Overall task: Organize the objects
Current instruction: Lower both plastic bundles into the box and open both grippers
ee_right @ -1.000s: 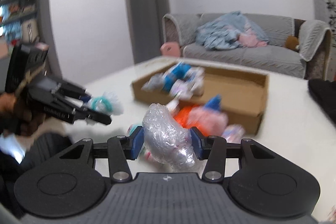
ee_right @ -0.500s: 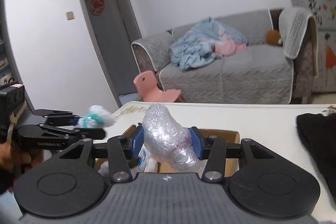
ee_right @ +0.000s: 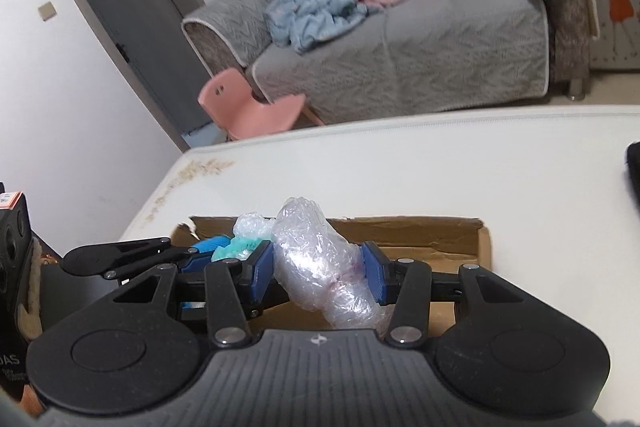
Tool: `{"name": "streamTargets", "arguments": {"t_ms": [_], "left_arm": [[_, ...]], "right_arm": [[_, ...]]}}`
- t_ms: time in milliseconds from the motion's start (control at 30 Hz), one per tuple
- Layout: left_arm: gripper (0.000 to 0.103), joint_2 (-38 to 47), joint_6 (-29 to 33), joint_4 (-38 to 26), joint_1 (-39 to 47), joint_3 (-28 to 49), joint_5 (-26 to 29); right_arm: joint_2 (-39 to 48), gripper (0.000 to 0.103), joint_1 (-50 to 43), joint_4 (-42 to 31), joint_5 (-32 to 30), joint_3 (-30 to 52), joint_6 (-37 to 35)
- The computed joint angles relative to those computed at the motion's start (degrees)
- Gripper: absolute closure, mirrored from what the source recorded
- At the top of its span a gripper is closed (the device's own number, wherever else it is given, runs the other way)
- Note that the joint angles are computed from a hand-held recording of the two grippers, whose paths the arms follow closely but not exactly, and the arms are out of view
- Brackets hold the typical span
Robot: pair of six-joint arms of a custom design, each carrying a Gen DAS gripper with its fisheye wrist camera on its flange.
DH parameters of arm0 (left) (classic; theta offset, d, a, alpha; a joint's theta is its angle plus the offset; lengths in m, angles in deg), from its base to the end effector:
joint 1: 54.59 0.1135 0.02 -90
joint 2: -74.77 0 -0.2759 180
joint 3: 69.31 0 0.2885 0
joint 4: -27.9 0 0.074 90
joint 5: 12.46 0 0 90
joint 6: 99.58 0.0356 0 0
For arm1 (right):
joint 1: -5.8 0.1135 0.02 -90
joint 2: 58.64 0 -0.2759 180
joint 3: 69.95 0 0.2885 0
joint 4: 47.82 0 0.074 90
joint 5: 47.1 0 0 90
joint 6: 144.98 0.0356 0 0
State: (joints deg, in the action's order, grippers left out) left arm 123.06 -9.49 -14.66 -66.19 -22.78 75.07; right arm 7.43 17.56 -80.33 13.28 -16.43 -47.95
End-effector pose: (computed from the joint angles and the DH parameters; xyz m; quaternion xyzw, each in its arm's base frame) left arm 0.1993 -0.0394 0.2341 0.0855 0.9174 -0.0192 0.3881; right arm 0.2547 0.0710 0.2287 -0.1345 0.8886 0.2934 0.3260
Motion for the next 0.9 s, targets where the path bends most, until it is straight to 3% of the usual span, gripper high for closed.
{"name": "streamTargets", "arguments": {"t_ms": [433,533,667,900], "left_arm": [[0.055,7.07,0.18,3.21,3.13,-0.04,-0.26],[0.052,8.11,0.25,2.71,3.08,0.28,-0.62],[0.034,9.57,0.75,1.82,2.95,1.32,-1.29],[0.031,8.52,2.22,1.19,2.61,0.75,-2.15]], "right_arm": [[10.98,0.058,3.29,1.11,3.32,4.55,1.46],[10.71,0.055,3.53,1.09,3.63,4.03,1.31],[10.68,0.05,3.83,0.66,4.21,4.5,1.59],[10.45,0.045,4.1,1.26,4.07,4.23,2.73]]}}
